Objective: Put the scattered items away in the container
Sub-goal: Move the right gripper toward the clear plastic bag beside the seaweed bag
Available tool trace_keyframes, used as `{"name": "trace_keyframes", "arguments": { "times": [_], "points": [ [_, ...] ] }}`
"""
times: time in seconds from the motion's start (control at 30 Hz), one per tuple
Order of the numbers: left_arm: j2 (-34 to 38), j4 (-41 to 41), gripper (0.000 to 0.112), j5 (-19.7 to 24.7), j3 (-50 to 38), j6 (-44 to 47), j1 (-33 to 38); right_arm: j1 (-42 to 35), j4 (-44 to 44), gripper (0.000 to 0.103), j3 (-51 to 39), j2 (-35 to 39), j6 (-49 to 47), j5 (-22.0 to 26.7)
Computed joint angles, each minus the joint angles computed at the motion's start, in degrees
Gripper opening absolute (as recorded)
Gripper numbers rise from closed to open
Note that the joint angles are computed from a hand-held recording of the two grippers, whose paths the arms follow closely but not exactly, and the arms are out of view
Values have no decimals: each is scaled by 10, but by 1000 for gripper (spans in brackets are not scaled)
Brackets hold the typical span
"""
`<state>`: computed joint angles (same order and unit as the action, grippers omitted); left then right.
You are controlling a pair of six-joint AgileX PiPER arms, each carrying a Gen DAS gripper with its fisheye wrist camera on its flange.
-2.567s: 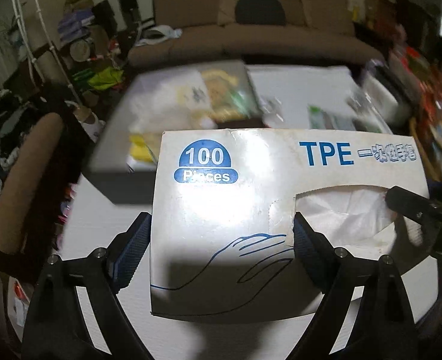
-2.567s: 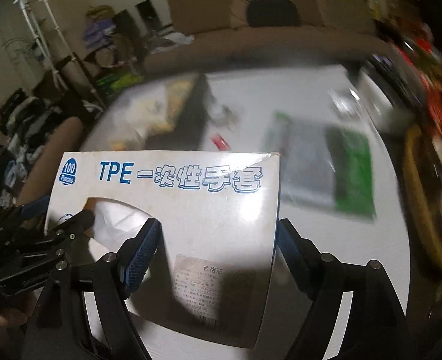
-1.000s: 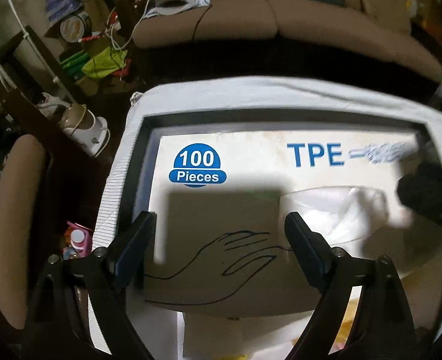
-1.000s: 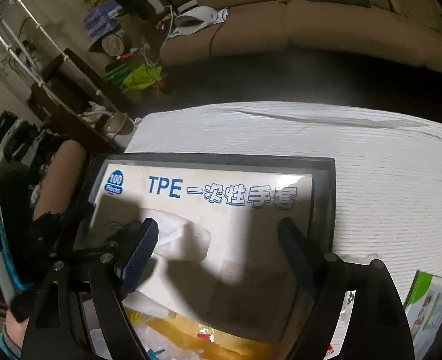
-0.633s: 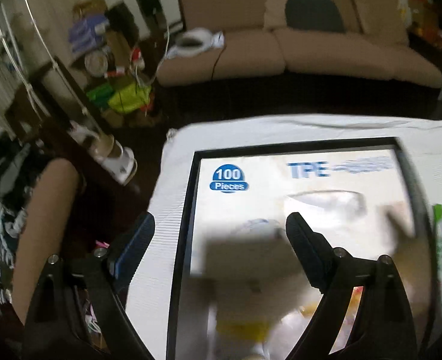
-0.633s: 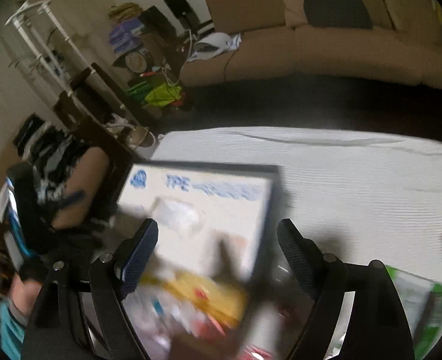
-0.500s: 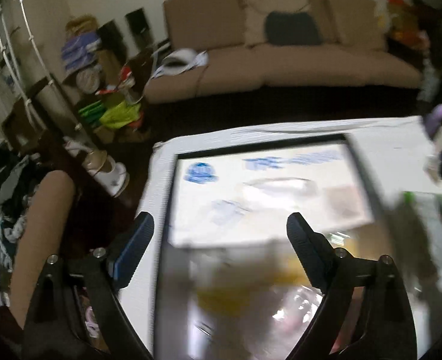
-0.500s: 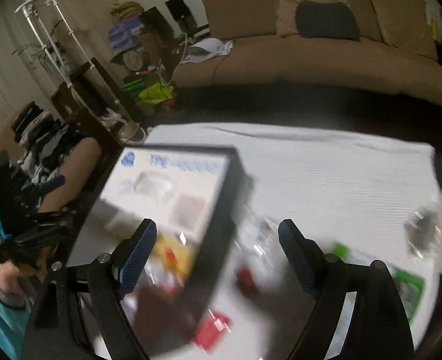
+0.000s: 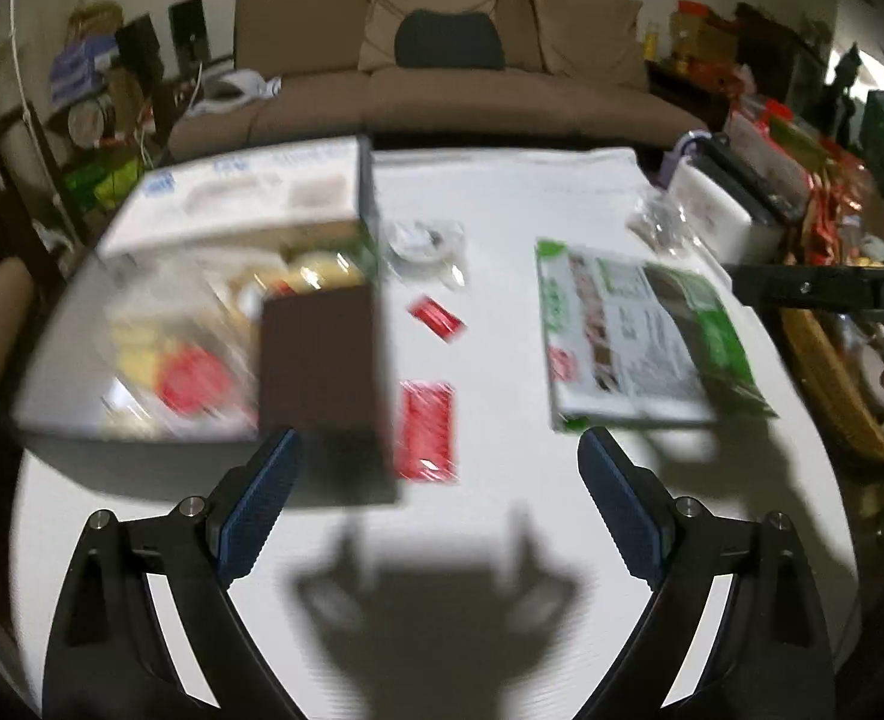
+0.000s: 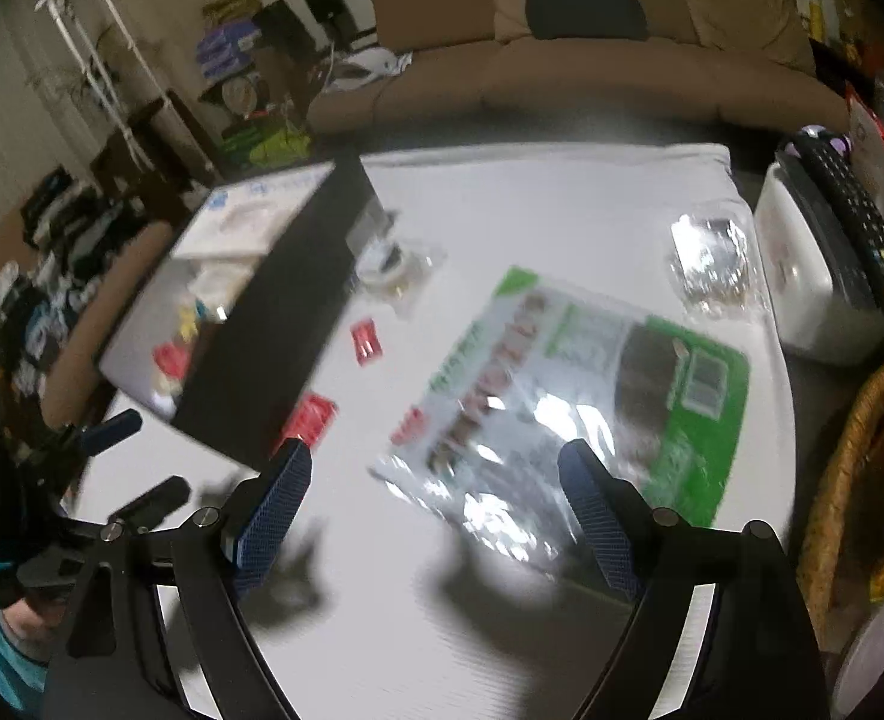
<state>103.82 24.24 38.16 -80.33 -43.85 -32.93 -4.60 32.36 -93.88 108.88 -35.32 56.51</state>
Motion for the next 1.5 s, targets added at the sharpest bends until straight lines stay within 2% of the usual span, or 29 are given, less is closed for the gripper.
{"name": "trace_keyframes", "arguments": {
  "times": [0.13,0.27,0.5,0.7,1.23,1.3,1.37,1.47,1.5],
  "points": [
    [43,18,93,-20,1,-47,-25,-22,29,88,72,-20,-51,-34],
    [87,81,93,3,-29,-71,-52,-41,53,88,107,-16,-81,-59],
    [145,98,93,36,-105,-69,-50,-26,9,88,162,-18,-53,-163],
    [171,90,93,47,-133,-80,-44,-19,3,88,195,-19,-52,-218],
    [194,63,93,57,-163,-61,-46,-15,-18,88,206,6,-26,-265],
    [190,59,93,47,-155,-64,-45,-14,-18,91,210,5,-26,-275],
    [185,54,98,37,-146,-68,-44,-13,-8,103,220,0,-43,-287],
    [180,51,102,27,-140,-71,-43,-4,-56,103,220,1,-6,-297],
    [180,49,102,28,-142,-70,-44,-6,-46,103,220,1,-13,-294]
  ]
}}
